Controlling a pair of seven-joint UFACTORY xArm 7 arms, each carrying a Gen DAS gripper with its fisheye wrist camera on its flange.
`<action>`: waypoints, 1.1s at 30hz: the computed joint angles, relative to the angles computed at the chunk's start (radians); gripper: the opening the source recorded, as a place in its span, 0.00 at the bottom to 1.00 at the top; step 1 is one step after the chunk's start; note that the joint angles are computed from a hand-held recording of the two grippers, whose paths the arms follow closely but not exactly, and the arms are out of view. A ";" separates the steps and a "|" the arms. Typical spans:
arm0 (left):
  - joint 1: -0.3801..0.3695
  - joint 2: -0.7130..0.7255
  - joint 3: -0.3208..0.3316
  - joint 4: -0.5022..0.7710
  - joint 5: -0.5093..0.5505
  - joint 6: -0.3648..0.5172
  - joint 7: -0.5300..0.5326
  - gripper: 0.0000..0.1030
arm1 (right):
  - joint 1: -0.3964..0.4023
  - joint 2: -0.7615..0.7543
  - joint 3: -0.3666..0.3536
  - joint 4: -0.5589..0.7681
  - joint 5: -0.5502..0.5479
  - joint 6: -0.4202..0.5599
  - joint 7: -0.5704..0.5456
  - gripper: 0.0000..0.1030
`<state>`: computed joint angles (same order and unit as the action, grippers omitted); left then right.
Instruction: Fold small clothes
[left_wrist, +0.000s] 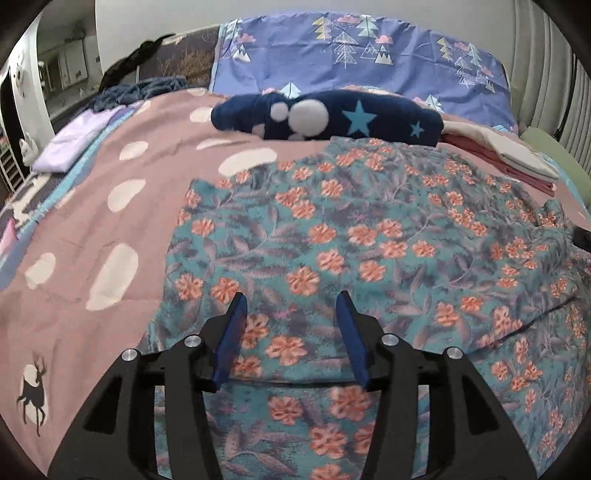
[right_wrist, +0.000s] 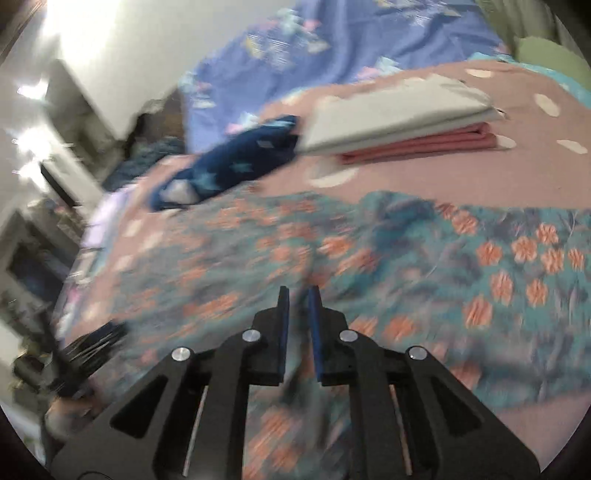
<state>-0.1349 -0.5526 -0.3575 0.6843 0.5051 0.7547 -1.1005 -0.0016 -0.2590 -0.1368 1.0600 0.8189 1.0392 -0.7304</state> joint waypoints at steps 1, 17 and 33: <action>-0.007 0.007 -0.002 0.007 -0.001 -0.033 -0.005 0.50 | 0.003 -0.025 -0.009 -0.019 0.002 0.040 -0.031 0.20; -0.133 0.236 0.025 0.124 0.044 -0.126 0.018 0.68 | -0.218 -0.136 -0.224 -0.108 -0.146 -0.177 0.226 0.46; -0.134 0.242 0.029 0.127 0.053 -0.127 -0.003 0.74 | -0.357 0.157 -0.223 0.124 0.348 -0.092 0.295 0.05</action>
<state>-0.2686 -0.3103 -0.3283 0.8117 0.5584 0.6275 -1.1034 -0.3585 -0.1018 -0.3597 1.1839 1.1665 0.9468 -0.4351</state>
